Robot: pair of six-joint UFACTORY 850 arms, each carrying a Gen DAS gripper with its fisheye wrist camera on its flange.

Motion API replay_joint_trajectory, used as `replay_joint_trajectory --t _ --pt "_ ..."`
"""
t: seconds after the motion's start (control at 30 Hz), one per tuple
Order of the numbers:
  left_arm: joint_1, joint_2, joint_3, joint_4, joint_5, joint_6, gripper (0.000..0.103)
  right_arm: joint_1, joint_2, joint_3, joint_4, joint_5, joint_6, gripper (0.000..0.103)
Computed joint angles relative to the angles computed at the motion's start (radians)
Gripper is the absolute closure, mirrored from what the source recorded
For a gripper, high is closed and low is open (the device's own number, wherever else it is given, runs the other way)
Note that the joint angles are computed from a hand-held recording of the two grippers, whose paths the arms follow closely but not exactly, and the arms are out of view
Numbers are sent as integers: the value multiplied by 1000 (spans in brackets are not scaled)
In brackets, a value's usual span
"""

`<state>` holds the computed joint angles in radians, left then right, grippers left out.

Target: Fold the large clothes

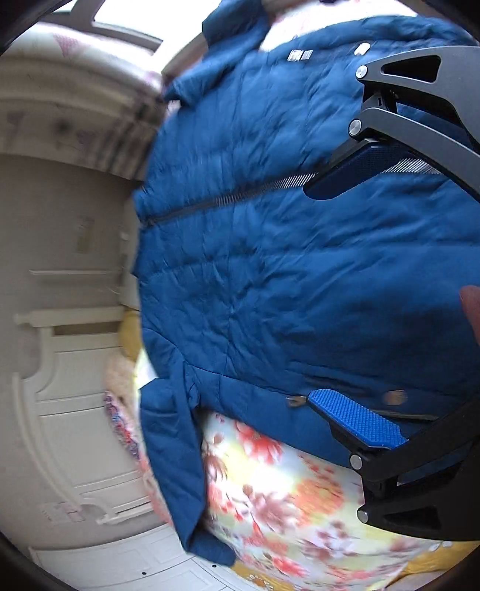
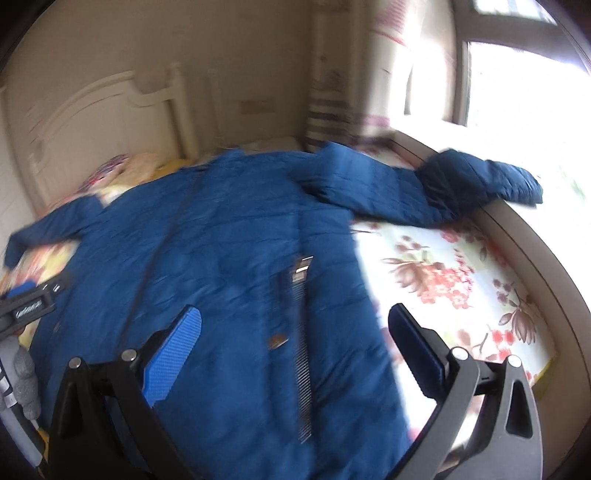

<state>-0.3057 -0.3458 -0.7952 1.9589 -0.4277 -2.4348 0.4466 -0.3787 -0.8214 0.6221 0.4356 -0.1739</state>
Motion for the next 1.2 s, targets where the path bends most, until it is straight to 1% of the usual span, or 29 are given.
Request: replay_joint_trajectory --t 0.03,0.13,0.2,0.27,0.3,0.33,0.37,0.4,0.43,0.47,0.53,0.6,0.63,0.67,0.7,0.73,0.77,0.83,0.9,0.93,0.97,1.03,1.07,1.1,1.13,1.2 --pt "18 -21 -18 -1 8 14 4 -48 -24 -29 -13 -10 36 3" --pt "72 -91 -75 39 32 25 4 -149 -82 -90 -67 -16 140 2" --pt "107 -129 -99 119 68 -22 4 -220 -121 -124 -137 -2 244 2" --pt "141 -160 -116 258 133 -130 4 -281 -171 -175 -175 4 318 3" --pt "148 -168 -115 316 134 -187 4 -302 -193 -201 -185 -11 334 4" --pt "144 -167 -109 332 116 -204 4 -329 -226 -242 -216 -42 377 6" --pt "139 -168 -108 308 107 -179 4 -345 -247 -269 -238 -62 406 9" --pt "131 -176 -114 249 92 -116 4 -358 -276 -308 -218 -87 395 10" --pt "120 -179 -118 182 78 -48 4 -366 -304 -347 -161 -109 342 11" --pt "113 -181 -119 147 70 -12 4 -372 -322 -372 -114 -121 293 11" --pt "124 -177 -118 172 88 -44 4 -380 -371 -440 59 -146 127 12" --pt "130 -179 -123 173 99 -51 4 -382 -400 -484 195 -146 -8 14" --pt "131 -182 -128 161 101 -42 4 -385 -413 -502 215 -140 -30 19" --pt "130 -188 -135 151 100 -34 4 -385 -418 -512 192 -144 -10 35" --pt "129 -191 -140 142 99 -25 4 -382 -417 -512 128 -141 44 48" --pt "130 -194 -144 147 98 -28 4 -375 -411 -509 88 -118 70 73" --pt "128 -194 -144 153 98 -38 4 -365 -403 -504 90 -87 55 80" --pt "128 -196 -145 162 97 -47 4 -306 -365 -475 122 42 -63 91" --pt "126 -197 -145 159 93 -46 4 -248 -338 -467 108 114 -138 94" --pt "127 -197 -147 159 94 -45 4 -223 -330 -467 89 131 -165 94" --pt "127 -197 -146 160 93 -46 4 -183 -327 -479 61 145 -222 94" --pt "128 -197 -146 165 94 -51 4 -113 -333 -501 -9 152 -293 94" --pt "127 -196 -145 165 93 -51 4 -72 -343 -521 -95 116 -294 94" --pt "127 -196 -145 167 93 -53 4 -51 -356 -538 -151 86 -281 95" --pt "127 -197 -146 167 94 -54 4 -20 -382 -574 -222 25 -269 95" --pt "130 -196 -145 178 96 -64 4 20 -438 -641 -266 -71 -286 95"
